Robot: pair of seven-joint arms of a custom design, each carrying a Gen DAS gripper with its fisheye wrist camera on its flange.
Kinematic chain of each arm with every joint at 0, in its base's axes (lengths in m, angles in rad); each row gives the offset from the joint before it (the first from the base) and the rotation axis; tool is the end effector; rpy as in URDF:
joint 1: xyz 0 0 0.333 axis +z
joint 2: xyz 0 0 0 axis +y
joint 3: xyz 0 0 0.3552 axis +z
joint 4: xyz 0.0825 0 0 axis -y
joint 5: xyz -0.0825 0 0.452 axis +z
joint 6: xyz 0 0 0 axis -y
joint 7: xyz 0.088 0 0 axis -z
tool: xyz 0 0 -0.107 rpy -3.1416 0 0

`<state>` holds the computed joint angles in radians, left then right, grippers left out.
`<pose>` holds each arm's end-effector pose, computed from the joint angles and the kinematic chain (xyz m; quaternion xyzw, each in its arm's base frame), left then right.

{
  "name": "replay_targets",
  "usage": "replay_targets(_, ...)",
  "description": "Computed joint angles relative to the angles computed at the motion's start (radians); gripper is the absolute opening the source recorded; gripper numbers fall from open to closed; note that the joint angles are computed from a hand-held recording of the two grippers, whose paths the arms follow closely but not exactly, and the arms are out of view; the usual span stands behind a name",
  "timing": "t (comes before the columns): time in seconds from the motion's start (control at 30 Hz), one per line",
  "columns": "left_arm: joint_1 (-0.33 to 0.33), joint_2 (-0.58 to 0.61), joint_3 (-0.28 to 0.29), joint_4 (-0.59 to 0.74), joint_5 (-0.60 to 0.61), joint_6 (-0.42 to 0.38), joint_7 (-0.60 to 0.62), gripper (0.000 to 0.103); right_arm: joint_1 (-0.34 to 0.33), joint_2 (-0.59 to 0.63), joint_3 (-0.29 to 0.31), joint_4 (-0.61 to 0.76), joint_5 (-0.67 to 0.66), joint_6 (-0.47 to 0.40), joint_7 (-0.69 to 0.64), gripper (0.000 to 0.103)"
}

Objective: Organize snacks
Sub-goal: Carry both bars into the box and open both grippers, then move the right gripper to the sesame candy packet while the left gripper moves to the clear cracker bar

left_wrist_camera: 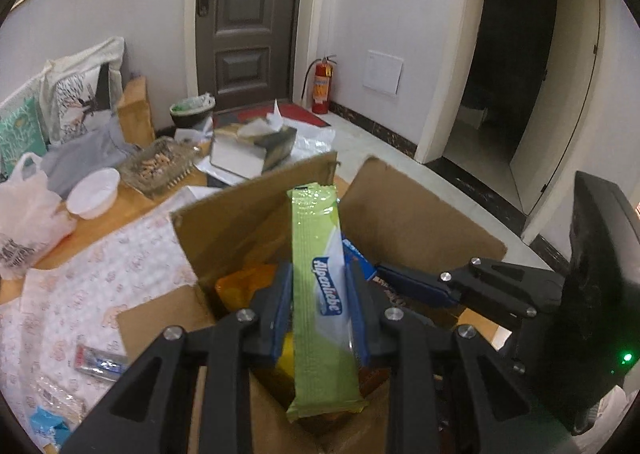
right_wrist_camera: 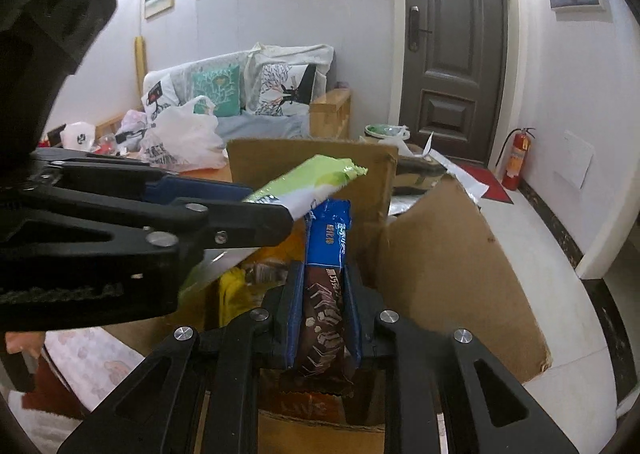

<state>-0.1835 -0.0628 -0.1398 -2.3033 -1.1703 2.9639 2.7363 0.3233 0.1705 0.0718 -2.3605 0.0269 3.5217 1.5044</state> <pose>0.5665 -0.1247 0.4226 -0.5044 0.7609 -0.3675 0.1776 0.5609 0.2293 0.3612 -0.7389 0.4774 -0.2712 0.3905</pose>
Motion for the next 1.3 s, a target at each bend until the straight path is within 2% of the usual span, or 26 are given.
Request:
replay_targets(0.2, 0.012, 0.023, -0.005, 0.011, 0.065, -0.022, -0.051, 0.024, -0.035, 0.005, 0.013, 0.002, -0.054, -0.014, 0.049, 0.018)
replay_targets(0.27, 0.013, 0.023, -0.008, 0.011, 0.052, -0.014, -0.042, 0.027, -0.028, 0.001, 0.006, -0.004, -0.047, -0.012, 0.045, 0.019)
replay_targets(0.33, 0.017, 0.021, -0.007, 0.015, 0.024, -0.018, -0.029, 0.038, -0.028, -0.006, 0.006, -0.01, -0.049, -0.013, 0.047, 0.02)
replay_targets(0.5, 0.017, -0.002, -0.002, -0.002, 0.008, -0.016, -0.015, 0.039, 0.009, -0.031, -0.012, -0.032, 0.022, -0.011, -0.001, 0.022)
replay_targets(0.63, 0.014, -0.027, 0.012, -0.022, -0.01, -0.012, -0.005, 0.046, -0.008, -0.055, 0.006, -0.057, -0.008, -0.001, 0.029, 0.023)
replay_targets(0.7, 0.012, -0.044, 0.022, -0.037, -0.018, -0.009, 0.001, 0.048, 0.007, -0.061, 0.002, -0.063, 0.016, 0.001, 0.001, 0.023)
replay_targets(0.87, 0.006, -0.11, 0.06, -0.09, -0.049, -0.005, 0.031, 0.055, 0.023, -0.088, 0.019, -0.075, 0.016, -0.006, -0.008, 0.025)
replay_targets(1.0, -0.005, -0.182, 0.106, -0.152, -0.071, 0.019, 0.066, 0.059, 0.016, -0.103, 0.045, -0.078, -0.074, -0.004, 0.066, 0.028)
replay_targets(1.3, -0.009, -0.313, 0.26, -0.286, -0.062, 0.073, 0.123, 0.06, 0.046, -0.079, 0.098, -0.024, -0.267, -0.037, 0.219, 0.028)
